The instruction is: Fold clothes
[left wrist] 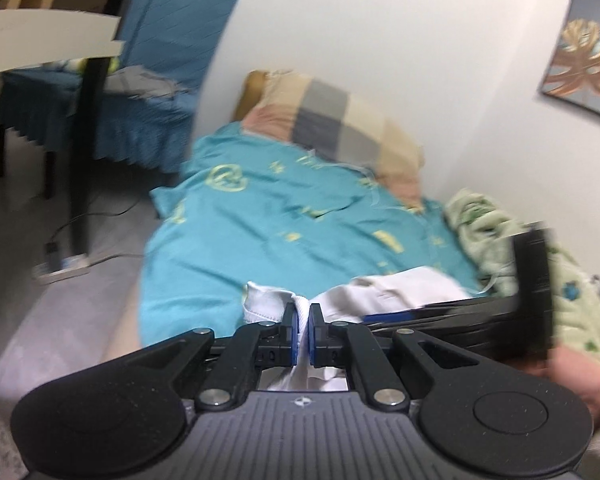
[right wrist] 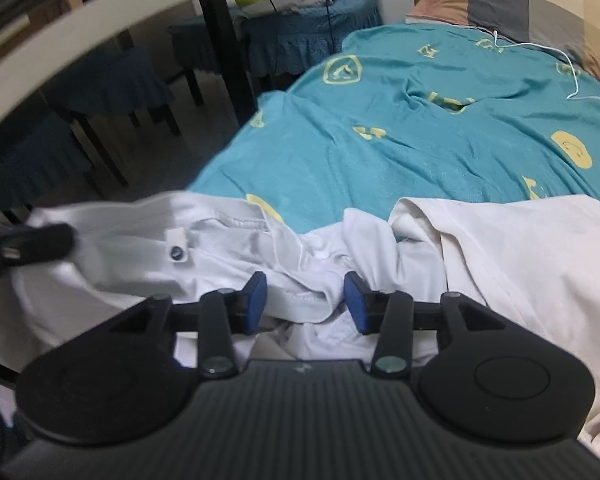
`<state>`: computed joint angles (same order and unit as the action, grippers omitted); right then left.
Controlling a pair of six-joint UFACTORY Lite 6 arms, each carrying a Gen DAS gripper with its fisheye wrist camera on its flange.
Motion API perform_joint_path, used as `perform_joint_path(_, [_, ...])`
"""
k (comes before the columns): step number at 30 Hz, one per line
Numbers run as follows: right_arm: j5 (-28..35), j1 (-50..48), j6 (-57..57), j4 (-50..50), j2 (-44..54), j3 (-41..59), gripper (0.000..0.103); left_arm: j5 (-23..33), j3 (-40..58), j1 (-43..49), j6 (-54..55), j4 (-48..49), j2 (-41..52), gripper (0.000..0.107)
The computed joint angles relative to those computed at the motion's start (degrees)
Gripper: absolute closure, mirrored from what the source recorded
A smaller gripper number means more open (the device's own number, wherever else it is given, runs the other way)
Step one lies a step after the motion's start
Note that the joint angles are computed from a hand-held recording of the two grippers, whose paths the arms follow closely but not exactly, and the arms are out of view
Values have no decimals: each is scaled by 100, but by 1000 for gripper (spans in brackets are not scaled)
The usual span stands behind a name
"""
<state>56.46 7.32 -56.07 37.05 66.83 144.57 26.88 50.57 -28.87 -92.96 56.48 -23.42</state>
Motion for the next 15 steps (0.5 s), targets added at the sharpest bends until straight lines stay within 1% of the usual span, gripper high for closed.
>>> perform_joint_path(3, [-829,280,38,-555,-306,-688,60,-135,-22,-48,-163,140,-112,102])
perform_joint_path(4, [-1034,332,-38,-594,-370,-870,60,-172,-17,-50,-142,113,-146,102])
perform_joint_path(6, [-1380,418,-105,-688,-448,-1132,71,-239,2,25,61,-101,-140,102])
perform_joint_path(7, [-1585,435,-141,-673,-534,-1318,88,-280,19,92,244,-284,-131,102])
perform_joint_path(8, [-1675,428,-138,-617,-559,-1360,91,-306,29,160,430,-486,-98,102])
perform_joint_path(9, [-1700,409,-116,-548,-557,-1341,94,-325,26,213,576,-671,-65,102])
perform_joint_path(10, [-1576,356,-54,-439,-497,-1173,96,-358,21,304,820,-980,-23,101])
perform_joint_path(13, [-1309,175,9,14,-457,-789,96,-406,22,571,1566,-1944,136,100])
perform_joint_path(15, [-1305,85,-136,413,-702,-907,96,-401,35,754,2031,-2589,268,99])
